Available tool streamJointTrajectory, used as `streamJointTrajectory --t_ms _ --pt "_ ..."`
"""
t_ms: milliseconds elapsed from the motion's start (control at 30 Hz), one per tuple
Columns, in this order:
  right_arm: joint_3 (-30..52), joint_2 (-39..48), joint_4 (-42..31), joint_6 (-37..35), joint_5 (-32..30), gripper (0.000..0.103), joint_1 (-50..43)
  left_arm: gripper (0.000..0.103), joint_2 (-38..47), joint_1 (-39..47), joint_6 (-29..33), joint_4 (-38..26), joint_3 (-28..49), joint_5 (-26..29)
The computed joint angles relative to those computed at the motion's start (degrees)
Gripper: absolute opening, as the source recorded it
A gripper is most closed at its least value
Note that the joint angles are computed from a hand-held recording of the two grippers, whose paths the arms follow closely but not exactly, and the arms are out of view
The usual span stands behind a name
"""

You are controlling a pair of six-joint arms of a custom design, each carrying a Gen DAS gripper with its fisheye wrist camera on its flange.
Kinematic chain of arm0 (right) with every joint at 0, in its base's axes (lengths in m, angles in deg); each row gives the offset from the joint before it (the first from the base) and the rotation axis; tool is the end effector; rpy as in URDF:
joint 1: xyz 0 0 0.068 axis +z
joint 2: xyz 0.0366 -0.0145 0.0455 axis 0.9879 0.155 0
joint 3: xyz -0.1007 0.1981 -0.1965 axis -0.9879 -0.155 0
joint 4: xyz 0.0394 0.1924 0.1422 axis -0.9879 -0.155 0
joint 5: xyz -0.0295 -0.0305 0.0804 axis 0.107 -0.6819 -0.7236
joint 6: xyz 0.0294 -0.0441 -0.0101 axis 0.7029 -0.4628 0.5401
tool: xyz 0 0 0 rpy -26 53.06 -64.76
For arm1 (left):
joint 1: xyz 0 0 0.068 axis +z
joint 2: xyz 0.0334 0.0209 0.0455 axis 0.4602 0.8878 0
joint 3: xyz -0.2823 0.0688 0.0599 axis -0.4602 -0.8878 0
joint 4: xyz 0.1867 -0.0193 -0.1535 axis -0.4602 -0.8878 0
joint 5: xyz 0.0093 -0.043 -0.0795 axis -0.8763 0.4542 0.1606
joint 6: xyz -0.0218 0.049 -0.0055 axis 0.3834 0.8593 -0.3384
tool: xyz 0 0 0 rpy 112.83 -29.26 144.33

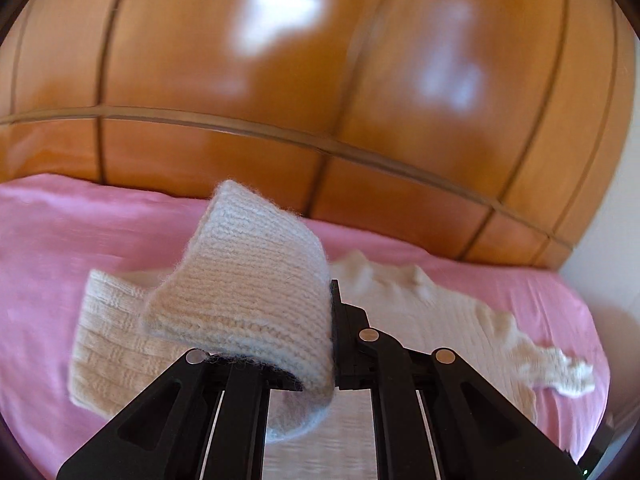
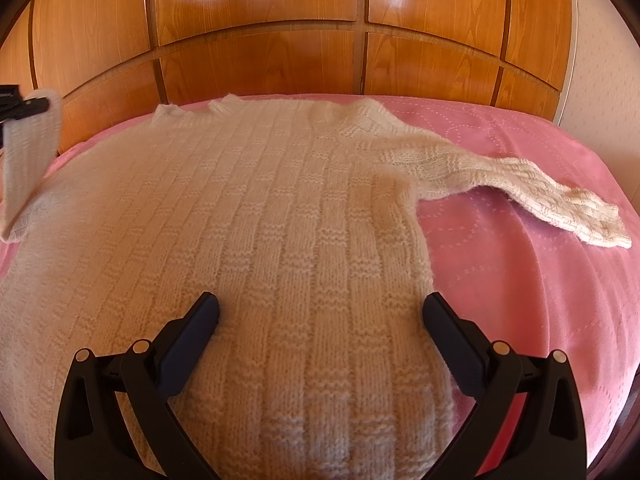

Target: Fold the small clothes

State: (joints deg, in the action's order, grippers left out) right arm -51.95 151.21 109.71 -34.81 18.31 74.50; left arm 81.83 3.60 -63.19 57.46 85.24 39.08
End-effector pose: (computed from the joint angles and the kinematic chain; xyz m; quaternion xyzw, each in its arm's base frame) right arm 0.2926 -0.0213 0.1024 -0.1865 0.9075 0.0749 0.3688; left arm 0.2861 -0.1062 0.1937 -0.2496 0.8391 -0.0257 0.4826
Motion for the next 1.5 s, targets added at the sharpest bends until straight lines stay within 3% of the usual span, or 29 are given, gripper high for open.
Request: streamJointTrajectory --t_ms 533,667,700,733,767,800,867,933,1033,1067,1133,1233,1300,1333,1433,1500 --pt "0.3 0.3 0.0 0.2 -0.6 0.101 -0.3 0.006 21.0 -6.0 2.3 -4.7 21.2 3.1" --pt "0.2 0.3 -0.1 0.2 -0.7 0.101 -0.3 0.009 22.6 -5.7 1.9 1.1 20.9 9.6" --pt "0.2 0.3 -0.1 0.1 -0.7 0.101 -0.4 0.028 22.8 -5.7 2.0 2.6 20.3 11.8" --pt "0.3 0.3 -0.1 0.2 -0.7 0.101 -0.3 0.065 22.7 -5.8 2.1 3.9 19.4 13.8" --pt "0.3 0.3 -0.1 0.2 -0.7 0.101 -0.3 0.079 22.4 -6.0 2.1 4.6 18.5 15.1" --pt "0.3 0.3 -0.1 0.1 -0.7 0.101 -0.4 0.085 22.0 -6.4 2.2 6.6 16.8 16.0" --pt "0.3 0.3 -0.1 0.1 -0.8 0.101 -0.4 0.085 19.8 -6.9 2.7 10.2 12.1 17.0" --pt "0.3 0.3 -0.1 0.1 -0.8 0.101 -0.4 0.085 16.9 -7.8 2.4 11.8 7.4 13.8" --pt "0.5 0.4 -0.4 0.1 -0.9 0.101 -0.4 0.085 11.2 -10.0 0.5 14.7 -1.9 1.9" --pt "0.5 0.5 -0.4 0.2 -0.9 0.101 -0.4 0.085 9.2 -11.1 -1.6 13.9 -4.8 -4.9" --pt "0.4 0.4 -0.3 0.3 -0.6 0.101 -0.1 0.085 6.7 -12.0 -7.7 8.9 -7.9 -15.2" --pt "1.1 0.1 -1.9 0.2 0.4 0.101 0.4 0.085 6.5 -10.5 -17.5 -3.2 -7.8 -22.6" --pt "2.7 -1.2 -6.0 0.5 1.9 0.101 1.0 0.085 7.4 -6.5 -23.2 -10.5 -7.1 -20.8" --pt "3.3 -1.9 -7.5 0.9 2.2 0.101 1.1 0.085 7.6 -4.7 -24.3 -9.7 -8.2 -19.2" --pt "4.8 -5.5 -11.5 2.9 -3.0 0.101 0.5 0.084 9.3 1.8 -23.7 0.7 -13.3 -9.2" --pt "7.3 -6.4 -14.9 4.2 -6.1 0.099 1.3 0.079 10.6 4.5 -23.0 2.7 -13.7 -4.5"
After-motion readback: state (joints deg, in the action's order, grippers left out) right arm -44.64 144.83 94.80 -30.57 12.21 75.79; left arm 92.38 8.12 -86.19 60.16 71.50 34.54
